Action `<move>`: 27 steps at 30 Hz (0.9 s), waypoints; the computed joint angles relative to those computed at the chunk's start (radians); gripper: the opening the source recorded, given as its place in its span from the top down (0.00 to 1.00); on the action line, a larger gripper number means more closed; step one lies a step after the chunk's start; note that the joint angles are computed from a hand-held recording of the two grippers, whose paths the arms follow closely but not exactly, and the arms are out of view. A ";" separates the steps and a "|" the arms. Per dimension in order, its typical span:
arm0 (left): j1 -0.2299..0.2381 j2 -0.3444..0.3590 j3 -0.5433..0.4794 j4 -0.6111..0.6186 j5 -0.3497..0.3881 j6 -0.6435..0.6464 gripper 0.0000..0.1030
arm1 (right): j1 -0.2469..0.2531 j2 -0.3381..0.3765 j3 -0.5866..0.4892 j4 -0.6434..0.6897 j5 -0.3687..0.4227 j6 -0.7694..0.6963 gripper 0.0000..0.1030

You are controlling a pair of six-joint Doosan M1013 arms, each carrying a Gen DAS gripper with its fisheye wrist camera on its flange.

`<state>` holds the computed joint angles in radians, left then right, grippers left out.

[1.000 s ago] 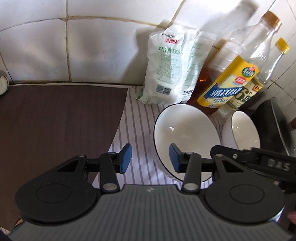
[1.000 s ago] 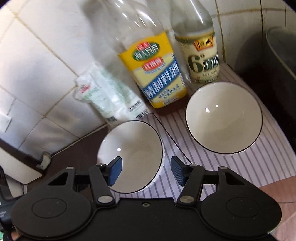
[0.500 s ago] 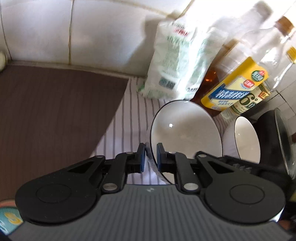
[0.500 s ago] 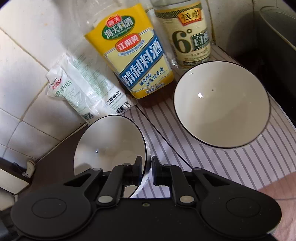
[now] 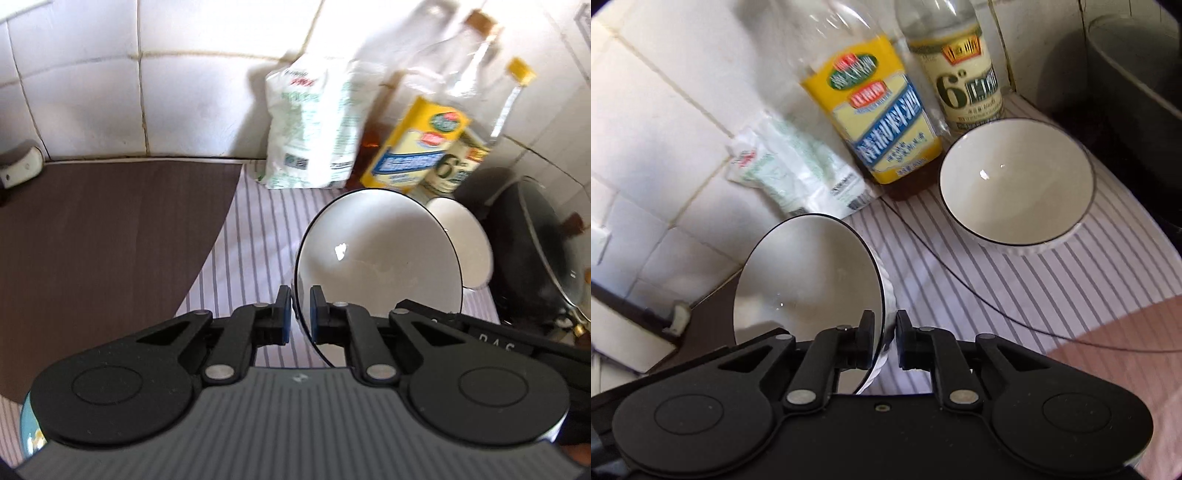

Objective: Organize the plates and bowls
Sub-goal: 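Lift that bowl with both grippers and lower it into the first bowl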

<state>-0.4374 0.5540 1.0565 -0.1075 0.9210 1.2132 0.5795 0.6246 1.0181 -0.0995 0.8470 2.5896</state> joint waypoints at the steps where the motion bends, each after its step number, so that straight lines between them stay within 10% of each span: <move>1: -0.002 -0.012 0.010 -0.002 -0.001 0.005 0.92 | 0.005 -0.012 0.011 -0.015 -0.003 0.000 0.84; 27: -0.073 -0.245 0.216 0.030 -0.049 0.067 0.92 | 0.111 -0.269 0.277 -0.234 -0.134 0.280 0.82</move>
